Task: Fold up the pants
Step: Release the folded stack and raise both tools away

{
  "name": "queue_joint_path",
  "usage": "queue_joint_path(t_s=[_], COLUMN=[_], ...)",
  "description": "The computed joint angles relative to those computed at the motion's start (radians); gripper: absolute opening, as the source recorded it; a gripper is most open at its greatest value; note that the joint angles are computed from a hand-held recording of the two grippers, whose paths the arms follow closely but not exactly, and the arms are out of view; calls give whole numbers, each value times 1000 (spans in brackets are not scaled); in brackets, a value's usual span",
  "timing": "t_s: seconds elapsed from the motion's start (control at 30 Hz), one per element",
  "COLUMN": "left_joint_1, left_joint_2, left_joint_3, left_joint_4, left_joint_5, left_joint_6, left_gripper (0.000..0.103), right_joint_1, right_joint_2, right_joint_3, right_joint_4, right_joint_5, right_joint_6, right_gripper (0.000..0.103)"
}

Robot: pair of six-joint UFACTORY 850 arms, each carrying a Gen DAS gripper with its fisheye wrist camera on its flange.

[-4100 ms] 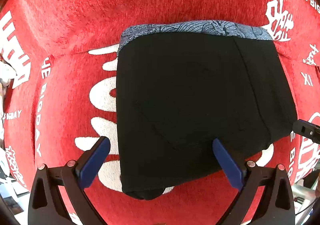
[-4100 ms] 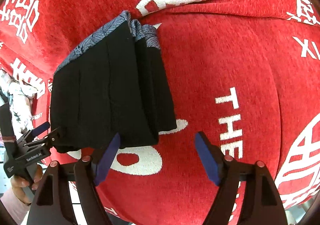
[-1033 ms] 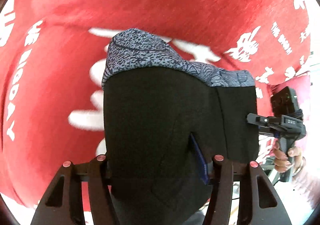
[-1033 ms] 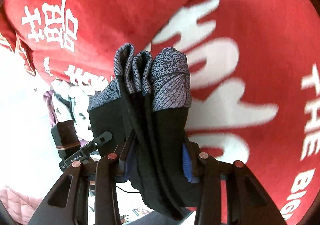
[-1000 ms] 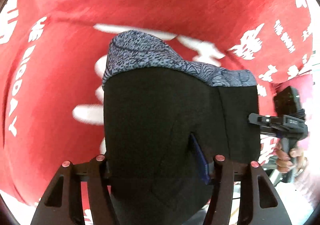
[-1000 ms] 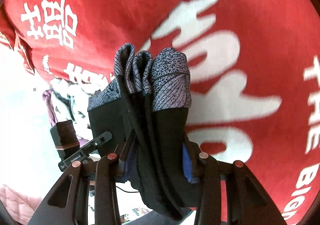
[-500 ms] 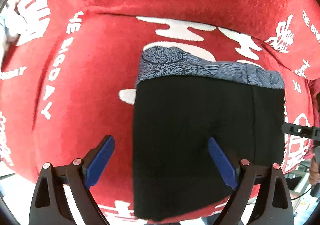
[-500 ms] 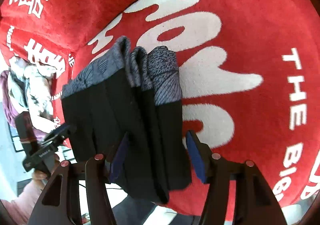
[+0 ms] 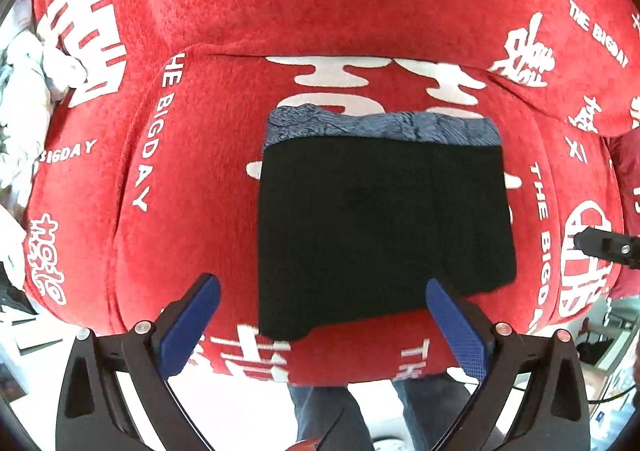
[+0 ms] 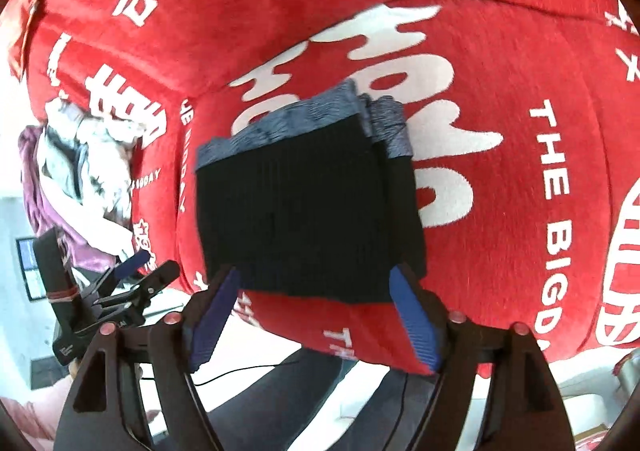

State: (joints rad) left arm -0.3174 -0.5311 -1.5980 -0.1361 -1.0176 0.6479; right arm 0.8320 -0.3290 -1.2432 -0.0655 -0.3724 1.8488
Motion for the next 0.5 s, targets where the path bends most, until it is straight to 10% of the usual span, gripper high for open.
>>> queue_joint_path(t_s=[0.33, 0.5], left_joint_1=[-21, -22], left_joint_2=[59, 68], left_joint_3=[-10, -29], left_joint_4=[94, 94], left_joint_5=[10, 10], left_joint_6=[-58, -26], left_gripper=[103, 103], right_joint_1=[4, 8], right_joint_2=[-95, -136], right_joint_3=[-348, -436], right_joint_4=[-24, -28], right_joint_5=[-553, -660], right_joint_6=[-134, -83], right_gripper=[87, 87])
